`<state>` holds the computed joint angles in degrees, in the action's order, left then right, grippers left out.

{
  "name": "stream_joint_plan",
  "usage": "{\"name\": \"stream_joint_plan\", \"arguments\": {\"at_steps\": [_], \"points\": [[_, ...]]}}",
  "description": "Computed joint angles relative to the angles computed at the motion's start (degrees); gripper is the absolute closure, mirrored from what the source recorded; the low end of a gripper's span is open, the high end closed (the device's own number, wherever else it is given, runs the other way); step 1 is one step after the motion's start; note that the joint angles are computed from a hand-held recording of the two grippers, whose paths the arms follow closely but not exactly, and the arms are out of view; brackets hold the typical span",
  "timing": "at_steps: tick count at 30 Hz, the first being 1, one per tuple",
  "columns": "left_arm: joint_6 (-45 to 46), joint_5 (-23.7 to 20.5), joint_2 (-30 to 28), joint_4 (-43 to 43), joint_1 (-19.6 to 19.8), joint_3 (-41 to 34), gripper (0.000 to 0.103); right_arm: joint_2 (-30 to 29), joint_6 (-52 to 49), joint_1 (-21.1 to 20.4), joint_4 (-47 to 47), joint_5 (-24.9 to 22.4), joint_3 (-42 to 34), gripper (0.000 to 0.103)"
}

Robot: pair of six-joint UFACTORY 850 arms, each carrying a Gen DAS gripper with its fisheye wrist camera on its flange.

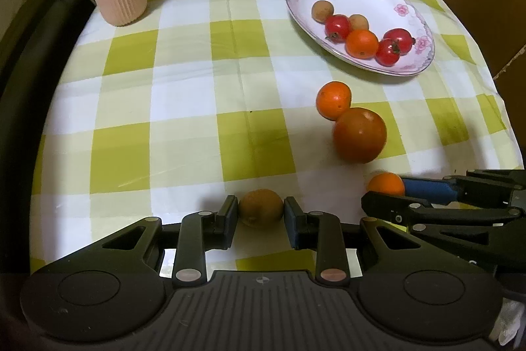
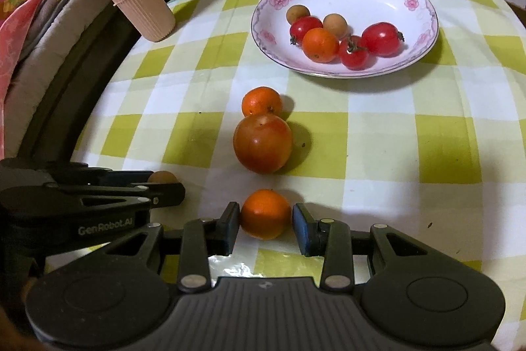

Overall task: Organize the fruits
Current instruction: 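Close the right gripper on the tangerine while the left gripper closes on the brown fruit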

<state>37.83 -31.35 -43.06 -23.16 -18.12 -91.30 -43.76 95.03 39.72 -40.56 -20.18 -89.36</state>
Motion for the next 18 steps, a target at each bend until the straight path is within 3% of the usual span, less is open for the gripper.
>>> {"name": "stream_joint_plan", "arguments": {"at_steps": [4, 18], "points": [[0.5, 0.1, 0.1, -0.2, 0.0, 0.2, 0.065, 0.0, -0.1, 0.4, -1.6, -2.0, -0.4, 0.071], [4.8, -1.6, 0.4, -5.1, 0.0, -0.4, 0.065, 2.6, 8.1, 0.6, -9.4, -1.3, 2.6, 0.071]]}}
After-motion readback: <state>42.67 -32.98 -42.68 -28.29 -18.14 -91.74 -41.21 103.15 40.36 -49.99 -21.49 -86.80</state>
